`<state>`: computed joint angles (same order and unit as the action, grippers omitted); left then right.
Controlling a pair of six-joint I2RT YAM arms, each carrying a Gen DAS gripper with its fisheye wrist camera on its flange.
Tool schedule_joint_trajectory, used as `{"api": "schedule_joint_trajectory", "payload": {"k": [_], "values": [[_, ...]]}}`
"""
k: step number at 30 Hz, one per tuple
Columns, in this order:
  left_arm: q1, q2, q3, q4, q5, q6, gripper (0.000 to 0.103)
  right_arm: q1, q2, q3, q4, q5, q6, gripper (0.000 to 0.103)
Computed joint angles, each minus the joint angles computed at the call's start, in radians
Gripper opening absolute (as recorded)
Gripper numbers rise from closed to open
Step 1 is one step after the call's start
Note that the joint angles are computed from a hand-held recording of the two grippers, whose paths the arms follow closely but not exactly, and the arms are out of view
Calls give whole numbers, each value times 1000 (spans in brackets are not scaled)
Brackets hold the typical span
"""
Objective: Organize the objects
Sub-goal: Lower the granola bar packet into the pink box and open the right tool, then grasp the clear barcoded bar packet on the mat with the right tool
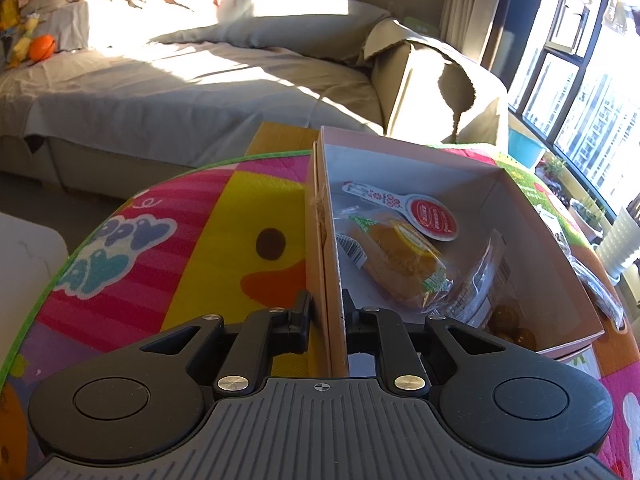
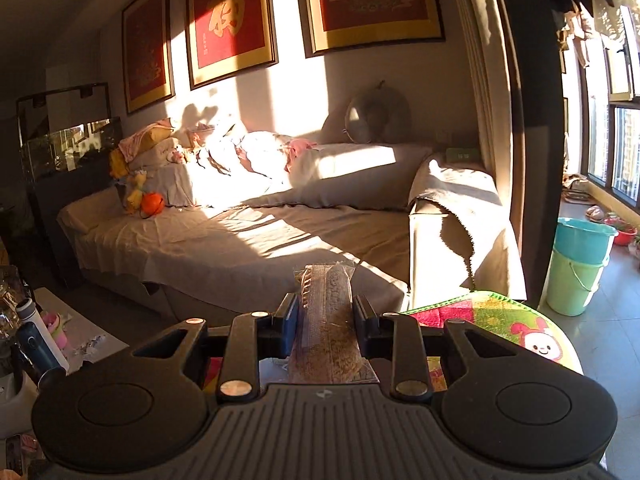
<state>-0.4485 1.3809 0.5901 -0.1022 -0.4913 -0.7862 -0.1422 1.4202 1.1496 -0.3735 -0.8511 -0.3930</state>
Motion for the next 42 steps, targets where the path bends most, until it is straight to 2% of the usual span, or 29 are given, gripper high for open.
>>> {"api": "schedule_joint_trajectory", "payload": {"k": [10, 17, 20, 24, 30, 32, 35, 37, 39, 42], "values": [[2, -1, -4, 6, 2, 5, 16, 204, 201, -6, 84, 242, 59, 28], [2, -1, -4, 6, 2, 5, 16, 237, 277, -29, 135, 271, 78, 31], [1, 0, -3, 7, 2, 6, 16, 206, 280, -26, 130, 237, 55, 39], [4, 3, -4, 11, 4, 8, 16, 109, 307, 12, 127, 221, 7, 44], [3, 6, -3, 14, 2, 6, 16, -42, 463, 114, 215, 358, -60, 65], [3, 7, -3, 15, 2, 6, 16, -77, 530, 156, 225, 392, -97, 76], [0, 14, 5, 6, -4, 4, 16, -111, 643, 228, 238, 446, -118, 77], [-5, 12, 4, 0, -8, 1, 16, -127, 715, 296, 199, 452, -105, 77], [-4, 13, 7, -3, -7, 3, 16, -150, 783, 360, 160, 421, -84, 77], [-5, 15, 12, -10, -6, -2, 16, -172, 798, 371, 145, 347, -56, 78]]}}
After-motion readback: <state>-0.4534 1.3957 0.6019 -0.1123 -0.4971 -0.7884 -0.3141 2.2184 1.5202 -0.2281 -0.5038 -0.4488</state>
